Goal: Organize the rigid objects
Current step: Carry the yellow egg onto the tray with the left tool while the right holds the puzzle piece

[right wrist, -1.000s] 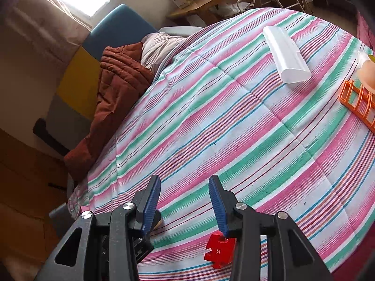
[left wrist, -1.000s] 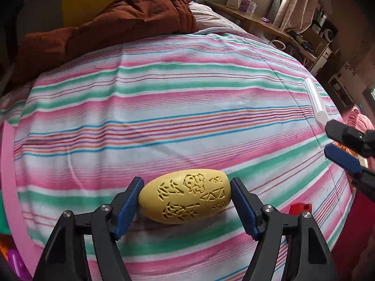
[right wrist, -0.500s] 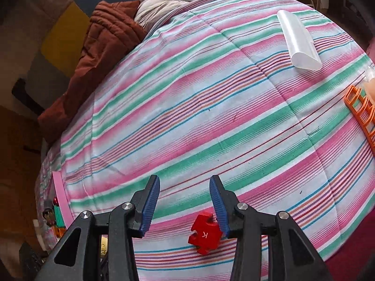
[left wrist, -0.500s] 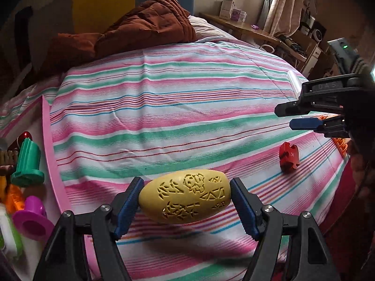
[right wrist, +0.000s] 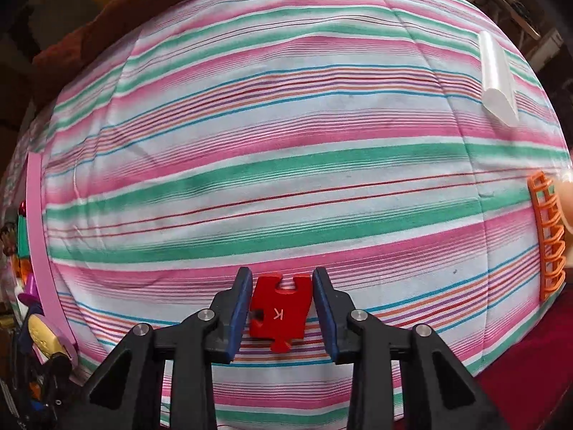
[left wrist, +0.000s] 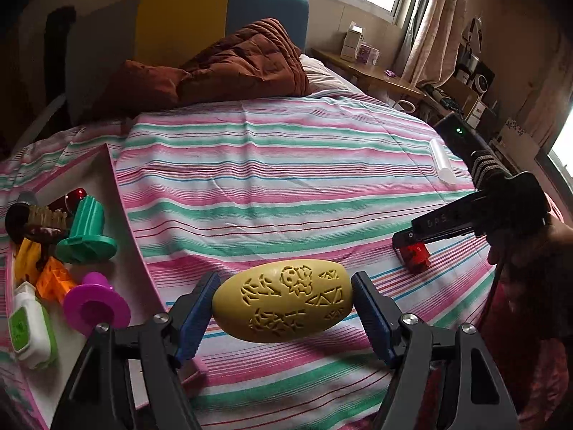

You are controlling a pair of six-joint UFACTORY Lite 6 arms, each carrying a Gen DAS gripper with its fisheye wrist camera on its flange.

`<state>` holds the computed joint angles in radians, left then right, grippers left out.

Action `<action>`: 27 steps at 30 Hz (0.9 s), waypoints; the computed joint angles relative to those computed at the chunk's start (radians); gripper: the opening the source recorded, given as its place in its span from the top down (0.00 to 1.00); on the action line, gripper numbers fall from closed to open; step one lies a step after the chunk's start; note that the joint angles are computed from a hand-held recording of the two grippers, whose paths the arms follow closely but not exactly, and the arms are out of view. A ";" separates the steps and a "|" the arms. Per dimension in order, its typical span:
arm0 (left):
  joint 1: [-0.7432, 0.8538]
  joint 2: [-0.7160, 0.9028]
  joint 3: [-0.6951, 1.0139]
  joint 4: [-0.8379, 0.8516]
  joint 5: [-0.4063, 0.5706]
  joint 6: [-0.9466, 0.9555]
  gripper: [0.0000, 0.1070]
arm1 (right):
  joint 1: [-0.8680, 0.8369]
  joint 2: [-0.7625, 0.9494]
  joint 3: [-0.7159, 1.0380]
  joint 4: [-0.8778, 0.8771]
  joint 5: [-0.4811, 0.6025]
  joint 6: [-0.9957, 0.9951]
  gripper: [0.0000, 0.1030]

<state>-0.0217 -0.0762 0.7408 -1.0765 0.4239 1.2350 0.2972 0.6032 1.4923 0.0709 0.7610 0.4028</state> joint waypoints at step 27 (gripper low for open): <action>0.840 0.006 0.040 0.069 0.272 0.182 0.30 | 0.255 0.228 0.250 -0.264 -0.240 0.088 0.68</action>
<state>0.8180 -0.0700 0.7806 -1.0079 0.6959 1.4170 0.5523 0.8312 1.7421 -0.1932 0.5211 0.4909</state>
